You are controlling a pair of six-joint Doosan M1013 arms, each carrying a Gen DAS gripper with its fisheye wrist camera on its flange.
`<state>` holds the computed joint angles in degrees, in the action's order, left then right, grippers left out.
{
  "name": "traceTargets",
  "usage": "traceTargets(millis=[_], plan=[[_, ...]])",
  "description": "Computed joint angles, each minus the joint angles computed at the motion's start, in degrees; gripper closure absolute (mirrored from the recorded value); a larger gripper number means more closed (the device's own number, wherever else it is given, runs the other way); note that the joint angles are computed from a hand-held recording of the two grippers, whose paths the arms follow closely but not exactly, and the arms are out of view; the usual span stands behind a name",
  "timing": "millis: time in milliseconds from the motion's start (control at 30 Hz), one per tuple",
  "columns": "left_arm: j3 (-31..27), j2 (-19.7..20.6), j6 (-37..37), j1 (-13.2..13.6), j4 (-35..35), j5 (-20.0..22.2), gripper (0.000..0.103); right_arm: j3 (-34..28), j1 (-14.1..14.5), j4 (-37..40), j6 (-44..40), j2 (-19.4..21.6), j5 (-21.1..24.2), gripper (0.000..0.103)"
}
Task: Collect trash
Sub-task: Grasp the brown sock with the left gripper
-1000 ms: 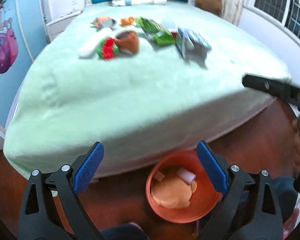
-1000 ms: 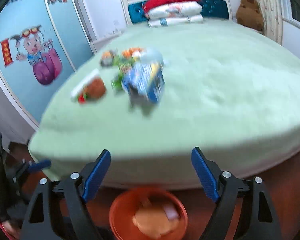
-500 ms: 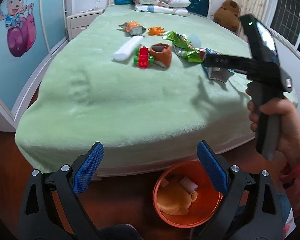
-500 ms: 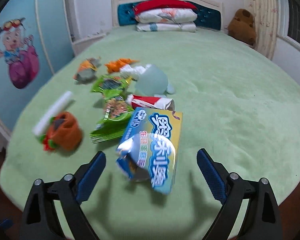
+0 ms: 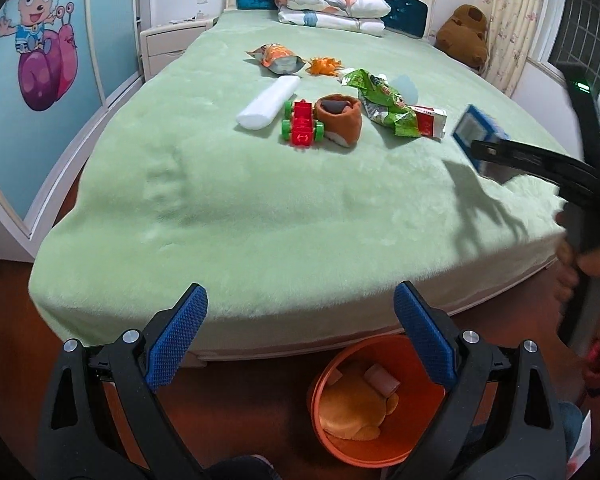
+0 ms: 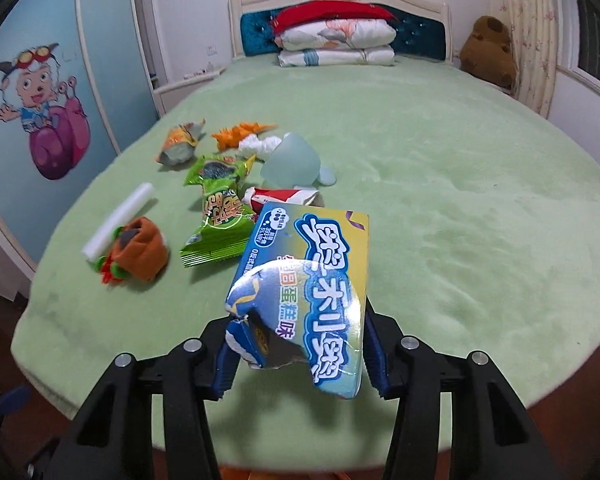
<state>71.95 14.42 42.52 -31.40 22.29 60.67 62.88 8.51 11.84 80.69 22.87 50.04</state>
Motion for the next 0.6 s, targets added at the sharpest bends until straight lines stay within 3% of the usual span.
traceTargets(millis=[333, 600], plan=[[-2.97, 2.92, 0.75, 1.24, -0.45, -2.66, 0.011, 8.55, -3.75, 11.89, -9.20, -6.96, -2.71, 0.053], [-10.79, 7.23, 2.96, 3.53, -4.45, -1.73, 0.011, 12.52, -4.94, 16.16, -13.60, -10.08, -3.00, 0.052]])
